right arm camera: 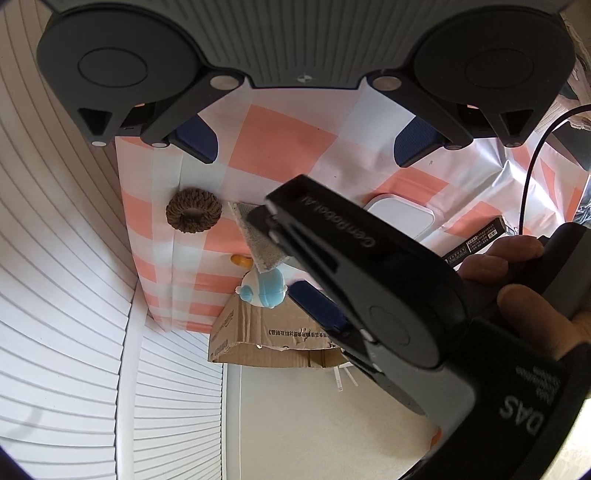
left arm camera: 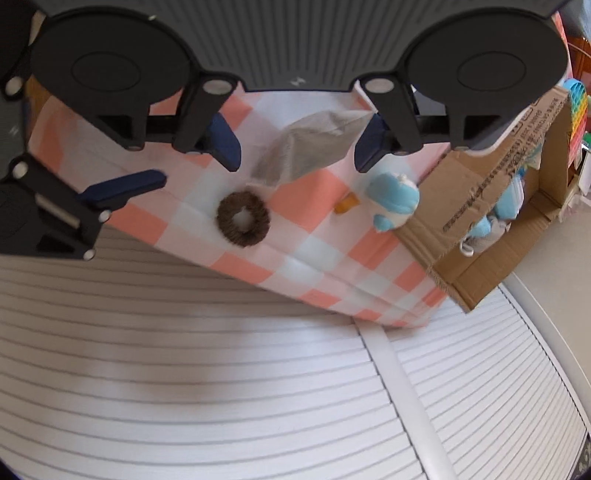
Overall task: Organize soft objects
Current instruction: 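Close the left tool on the small grey sachet, then lift the sachet with the left tool while the right tool grasps the blue-white toy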
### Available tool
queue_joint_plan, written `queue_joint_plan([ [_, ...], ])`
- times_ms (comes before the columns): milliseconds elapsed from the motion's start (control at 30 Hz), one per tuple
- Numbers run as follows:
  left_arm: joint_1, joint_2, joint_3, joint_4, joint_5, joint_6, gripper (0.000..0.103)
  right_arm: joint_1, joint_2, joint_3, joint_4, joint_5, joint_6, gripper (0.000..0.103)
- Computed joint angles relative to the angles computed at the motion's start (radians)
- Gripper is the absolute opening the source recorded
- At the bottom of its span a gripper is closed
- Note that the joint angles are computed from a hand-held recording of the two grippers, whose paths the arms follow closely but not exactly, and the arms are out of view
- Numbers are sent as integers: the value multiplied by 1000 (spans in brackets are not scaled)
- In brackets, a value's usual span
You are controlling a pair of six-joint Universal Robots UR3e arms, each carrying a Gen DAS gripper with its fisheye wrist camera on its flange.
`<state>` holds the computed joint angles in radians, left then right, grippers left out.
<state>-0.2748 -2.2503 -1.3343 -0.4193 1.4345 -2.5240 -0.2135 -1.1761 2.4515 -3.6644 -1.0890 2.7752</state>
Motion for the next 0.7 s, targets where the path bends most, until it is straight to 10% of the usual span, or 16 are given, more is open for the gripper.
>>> queue_joint_plan([
  [300,-11,-82,84,-26,38,-17,69,-2,13,-7,5,3,-1,103],
  [467,-6,-85,92,-39,27,-25,45,0,17,-11,-1,-9,6,103],
  [700,14,-27,22,-21,-13,-24,38,16,22,-15,-10,-46,17,103],
])
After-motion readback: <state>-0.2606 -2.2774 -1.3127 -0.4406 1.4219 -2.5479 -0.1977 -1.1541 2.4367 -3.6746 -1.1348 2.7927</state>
